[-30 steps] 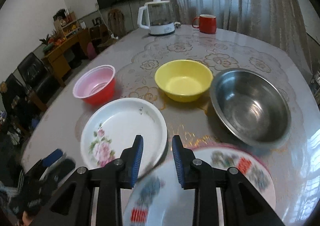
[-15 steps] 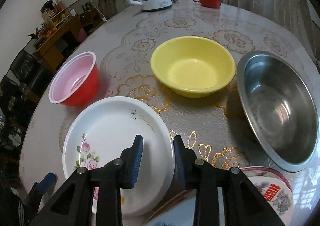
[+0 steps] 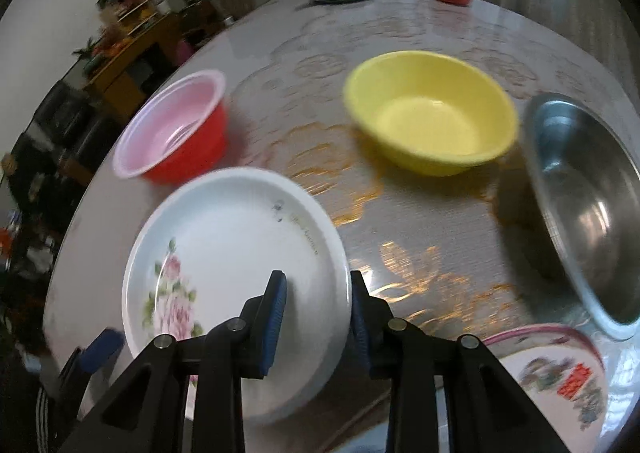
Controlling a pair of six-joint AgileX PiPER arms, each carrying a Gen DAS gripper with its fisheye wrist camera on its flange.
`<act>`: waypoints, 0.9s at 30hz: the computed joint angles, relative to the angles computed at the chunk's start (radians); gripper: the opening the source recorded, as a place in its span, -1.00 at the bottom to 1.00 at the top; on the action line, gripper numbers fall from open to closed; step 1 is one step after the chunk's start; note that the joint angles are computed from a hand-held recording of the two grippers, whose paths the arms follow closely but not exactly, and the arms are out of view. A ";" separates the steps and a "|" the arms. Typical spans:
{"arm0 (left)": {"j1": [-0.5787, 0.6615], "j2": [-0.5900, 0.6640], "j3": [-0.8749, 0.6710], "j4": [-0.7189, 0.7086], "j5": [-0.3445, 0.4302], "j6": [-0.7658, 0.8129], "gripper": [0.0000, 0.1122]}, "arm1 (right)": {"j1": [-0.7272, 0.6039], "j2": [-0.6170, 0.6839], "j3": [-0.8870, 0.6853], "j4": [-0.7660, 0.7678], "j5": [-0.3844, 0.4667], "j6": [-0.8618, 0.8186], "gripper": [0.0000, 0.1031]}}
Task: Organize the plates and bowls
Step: 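Reach both grippers to the rose-print plate rim and close on it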
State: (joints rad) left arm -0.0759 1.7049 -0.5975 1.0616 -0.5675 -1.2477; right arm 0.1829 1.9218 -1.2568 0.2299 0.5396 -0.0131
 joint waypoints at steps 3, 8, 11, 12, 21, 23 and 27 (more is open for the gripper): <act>-0.003 -0.026 0.017 -0.050 0.046 0.025 0.83 | 0.029 -0.012 0.021 0.015 -0.012 0.000 -0.38; 0.023 -0.031 -0.009 -0.082 0.082 0.029 0.83 | 0.058 -0.025 0.053 -0.055 -0.049 0.107 -0.37; 0.016 -0.012 -0.064 -0.129 0.134 0.042 0.81 | 0.057 -0.031 0.062 -0.027 -0.056 0.090 -0.37; 0.021 0.003 -0.078 -0.105 0.130 0.023 0.77 | 0.054 -0.033 0.066 -0.007 -0.058 0.068 -0.37; -0.028 0.083 -0.201 0.218 0.192 -0.253 -0.10 | 0.044 -0.036 0.067 0.004 -0.063 0.027 -0.39; -0.060 0.086 -0.220 0.274 0.254 -0.296 -0.26 | 0.045 -0.023 0.054 0.008 -0.061 0.033 -0.45; -0.067 0.059 -0.191 0.221 0.316 -0.227 -0.28 | 0.039 -0.023 0.053 0.107 -0.029 -0.029 -0.48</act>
State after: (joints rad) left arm -0.1432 1.7639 -0.7884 1.2826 -0.2511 -1.4751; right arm 0.2222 1.8984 -1.2042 0.3369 0.5103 -0.0423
